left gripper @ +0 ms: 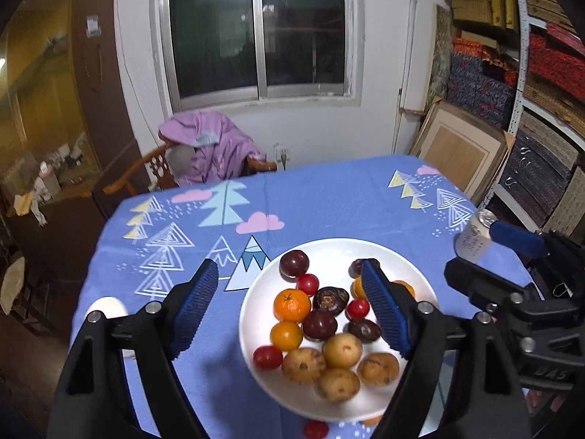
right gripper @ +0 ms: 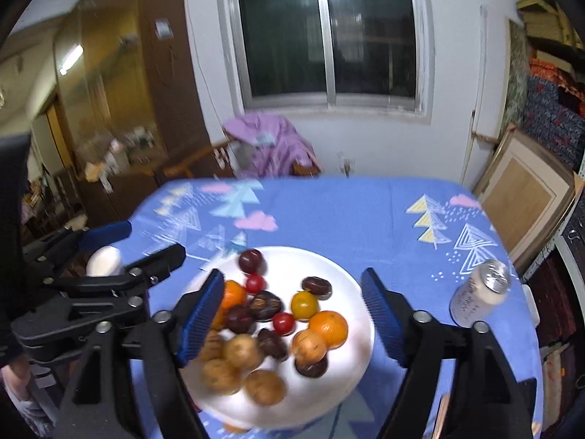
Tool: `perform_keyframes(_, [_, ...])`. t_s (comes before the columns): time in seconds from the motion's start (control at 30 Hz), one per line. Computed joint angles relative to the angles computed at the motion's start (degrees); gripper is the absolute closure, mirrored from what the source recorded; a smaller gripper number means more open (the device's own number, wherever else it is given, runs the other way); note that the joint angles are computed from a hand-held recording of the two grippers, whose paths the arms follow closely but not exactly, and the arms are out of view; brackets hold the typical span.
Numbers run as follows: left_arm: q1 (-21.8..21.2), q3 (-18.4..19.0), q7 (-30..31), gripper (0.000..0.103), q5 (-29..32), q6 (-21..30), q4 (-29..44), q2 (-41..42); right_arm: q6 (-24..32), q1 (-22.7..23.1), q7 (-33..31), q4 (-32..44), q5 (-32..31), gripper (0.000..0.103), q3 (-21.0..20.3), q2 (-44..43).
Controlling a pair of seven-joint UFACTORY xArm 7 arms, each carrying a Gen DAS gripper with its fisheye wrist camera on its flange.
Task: Organize fruits
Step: 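Withdraw both open tools toward the last two fruits beside the plate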
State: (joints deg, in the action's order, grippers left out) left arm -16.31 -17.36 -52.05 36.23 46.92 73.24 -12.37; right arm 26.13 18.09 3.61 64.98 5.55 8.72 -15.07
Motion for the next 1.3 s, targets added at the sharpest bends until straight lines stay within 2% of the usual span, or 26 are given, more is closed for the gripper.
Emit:
perform_keyframes(0.1, [-0.4,-2.9,-3.0,0.011,2.8,1.8,-3.5,-6.0,-0.5,1.5,-1.4,-5.3,2.1,0.016,-0.7,-7.5])
perform_keyframes(0.23, [-0.1,-7.3,-5.7,0.009,3.2,3.6,-8.2,-12.7,-2.3,5.0,-3.6,-12.9,5.6,0.007,-2.5,-16.7])
perform_keyframes(0.43, [0.6,-12.4,-10.1,0.004,-0.1,2.8,-17.9,-21.3,-4.0,8.4,-3.3,-24.2,8.1,0.006,-2.8,-27.3])
perform_keyframes(0.57, [0.5,-14.3,-12.2,0.004,-3.2,1.9,-24.6,-23.7,-9.0,6.2,2.1,-32.6,7.5,0.003,0.3,-31.4])
perform_keyframes(0.73, [1.2,-13.4,-15.1,0.004,-5.1,-1.5,-30.5,-22.6,-16.1,3.2,9.2,-40.0,4.6,0.003,3.0,-29.6])
perform_keyframes(0.83, [1.5,-11.7,-15.9,0.004,-5.6,-5.0,-32.6,-21.4,-15.8,2.9,12.7,-41.2,3.7,0.003,2.2,-28.0])
perform_keyframes(0.9, [1.8,-10.5,-16.0,0.004,-5.5,-8.4,-33.5,-20.2,-16.9,6.7,12.7,-41.7,4.8,0.003,-1.9,-27.0])
perform_keyframes(0.93, [1.8,-9.8,-15.6,0.004,-5.9,-9.6,-33.7,-19.4,-17.3,7.3,13.0,-42.1,4.9,0.003,-2.6,-27.1])
perform_keyframes(1.03, [1.6,-8.7,-14.3,0.004,-6.8,-11.7,-33.4,-17.0,-18.2,5.8,14.7,-42.9,3.4,0.003,-1.1,-27.6])
perform_keyframes(1.1, [1.9,-9.0,-13.7,0.004,-6.4,-11.5,-32.1,-15.4,-18.1,3.4,16.0,-42.8,1.2,0.003,1.4,-27.4])
perform_keyframes(1.23, [2.1,-10.3,-13.3,0.006,-2.9,-10.3,-29.9,-12.5,-16.0,1.8,17.0,-41.4,-2.4,0.003,3.2,-26.2])
perform_keyframes(1.3, [1.4,-10.0,-13.1,0.014,-1.9,-10.1,-29.5,-11.9,-15.9,1.1,17.6,-41.4,-3.6,0.003,4.0,-26.4])
